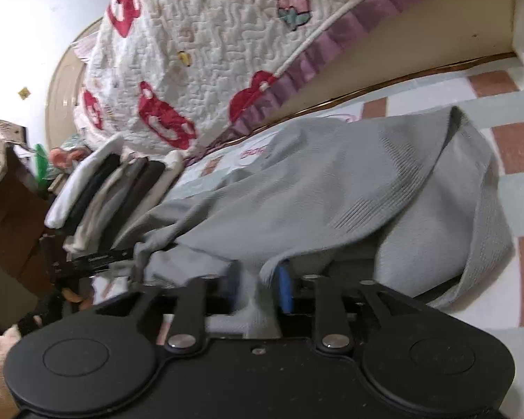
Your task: Fold clothes
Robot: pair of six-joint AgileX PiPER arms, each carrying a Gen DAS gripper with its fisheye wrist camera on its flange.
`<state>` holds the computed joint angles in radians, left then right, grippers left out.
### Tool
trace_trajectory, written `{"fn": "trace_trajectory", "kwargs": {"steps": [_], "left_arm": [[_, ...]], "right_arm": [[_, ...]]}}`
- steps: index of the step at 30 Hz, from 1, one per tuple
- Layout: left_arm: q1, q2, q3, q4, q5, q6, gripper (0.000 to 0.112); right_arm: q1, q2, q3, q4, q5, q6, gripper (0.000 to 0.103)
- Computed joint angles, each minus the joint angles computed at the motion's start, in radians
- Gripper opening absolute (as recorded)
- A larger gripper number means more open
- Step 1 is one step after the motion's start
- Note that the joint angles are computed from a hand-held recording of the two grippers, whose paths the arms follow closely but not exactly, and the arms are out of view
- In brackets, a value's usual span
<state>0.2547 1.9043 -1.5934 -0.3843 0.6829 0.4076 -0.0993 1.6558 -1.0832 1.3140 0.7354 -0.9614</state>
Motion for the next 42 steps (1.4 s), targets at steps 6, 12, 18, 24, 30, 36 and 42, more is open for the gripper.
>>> {"fn": "trace_trajectory", "kwargs": {"steps": [6, 12, 18, 24, 30, 36, 42], "left_arm": [[-0.086, -0.064, 0.058, 0.214, -0.094, -0.073, 0.005], [0.008, -0.191, 0.084, 0.011, -0.126, 0.039, 0.004], [0.104, -0.213, 0.117, -0.191, -0.024, 0.181, 0.004], [0.174, -0.195, 0.231, -0.311, 0.027, 0.245, 0.005], [0.192, -0.144, 0.208, -0.28, 0.107, 0.22, 0.007], [0.153, -0.145, 0.204, -0.194, 0.074, 0.189, 0.007], [0.104, -0.164, 0.18, 0.012, 0.058, -0.008, 0.004]], "right_arm": [[-0.035, 0.034, 0.025, 0.159, 0.07, -0.207, 0.004], [-0.138, -0.124, 0.132, 0.333, 0.124, -0.328, 0.004], [-0.15, -0.135, 0.126, 0.188, 0.136, -0.163, 0.009], [-0.025, -0.054, 0.041, -0.074, 0.105, 0.031, 0.012], [0.055, 0.01, 0.007, -0.217, 0.032, 0.146, 0.044], [-0.017, 0.031, 0.045, 0.03, 0.129, -0.094, 0.005], [-0.169, 0.06, 0.113, 0.305, 0.434, -0.219, 0.005]]}}
